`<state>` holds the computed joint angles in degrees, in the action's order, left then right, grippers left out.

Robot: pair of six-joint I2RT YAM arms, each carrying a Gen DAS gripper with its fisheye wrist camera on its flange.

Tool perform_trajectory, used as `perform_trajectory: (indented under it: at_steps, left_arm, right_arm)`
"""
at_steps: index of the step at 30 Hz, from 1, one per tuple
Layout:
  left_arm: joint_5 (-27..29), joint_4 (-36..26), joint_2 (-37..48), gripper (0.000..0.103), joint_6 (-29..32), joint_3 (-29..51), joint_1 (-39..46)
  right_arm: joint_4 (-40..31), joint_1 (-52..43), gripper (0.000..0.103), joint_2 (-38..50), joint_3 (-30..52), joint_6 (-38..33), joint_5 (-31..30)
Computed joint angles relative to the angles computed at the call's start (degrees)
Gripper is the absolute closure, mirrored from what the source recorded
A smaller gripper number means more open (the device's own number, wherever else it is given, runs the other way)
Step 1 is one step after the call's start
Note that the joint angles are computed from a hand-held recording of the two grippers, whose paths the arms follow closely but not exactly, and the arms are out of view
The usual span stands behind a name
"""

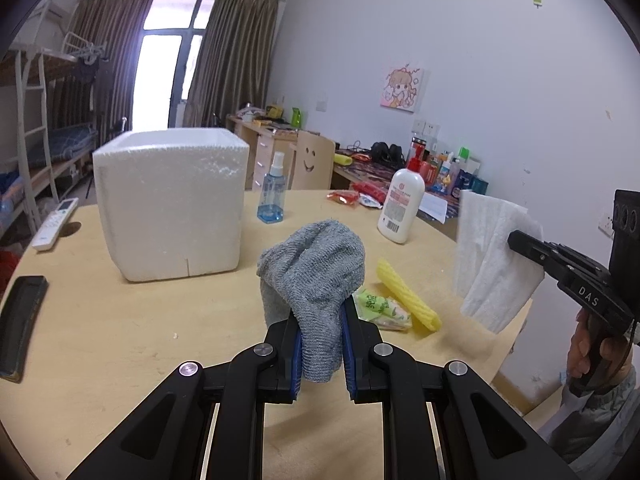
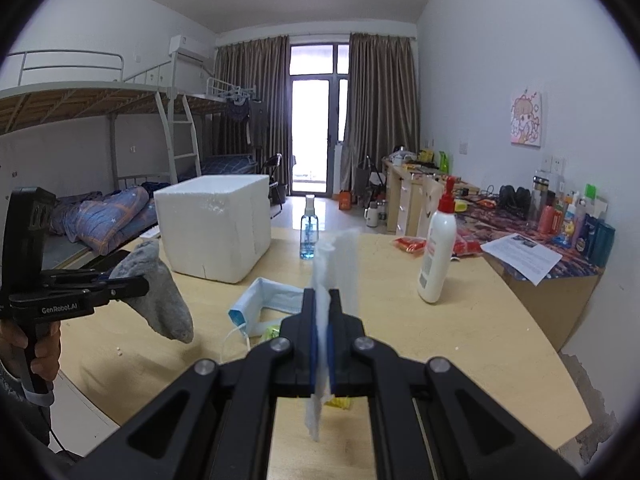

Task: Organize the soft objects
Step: 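Grasp the white towel with the right tool and lift it, then carry the grey sock and white towel toward the white foam box with both tools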

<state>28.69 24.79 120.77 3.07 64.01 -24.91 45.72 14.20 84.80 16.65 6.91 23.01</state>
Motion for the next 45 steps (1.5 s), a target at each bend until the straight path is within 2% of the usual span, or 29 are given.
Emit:
perform_trajectory:
  at_steps: [4, 10, 23, 38, 45]
  left_arm:
    - [-0.43, 2.13, -2.03, 0.086, -0.13, -2.78, 0.00]
    - [-2.75, 6.31, -5.69, 0.086, 1.38, -7.45, -0.61]
    - [-8.13, 13.94, -11.27, 0.090, 1.71, -15.07, 0.98]
    - [-12.45, 16.54, -15.14, 0.090, -0.09, -19.86, 5.05]
    - [-12.54, 17.00, -15.67, 0.090, -0.79, -19.92, 6.10]
  right_arm:
    - [1.27, 0.78, 0.097, -1.47, -1.23, -0.41, 0.17]
    - [4.48, 0.91, 0.097, 1.39, -1.33, -0.59, -1.26]
    - [8.52, 2.38, 0.097, 7.20, 2.79, -2.56, -7.75]
    - [9.42, 4.93, 0.097, 13.63, 9.83, -4.36, -14.19]
    - [8.13, 6.18, 0.097, 14.59, 11.91, -4.76, -14.50]
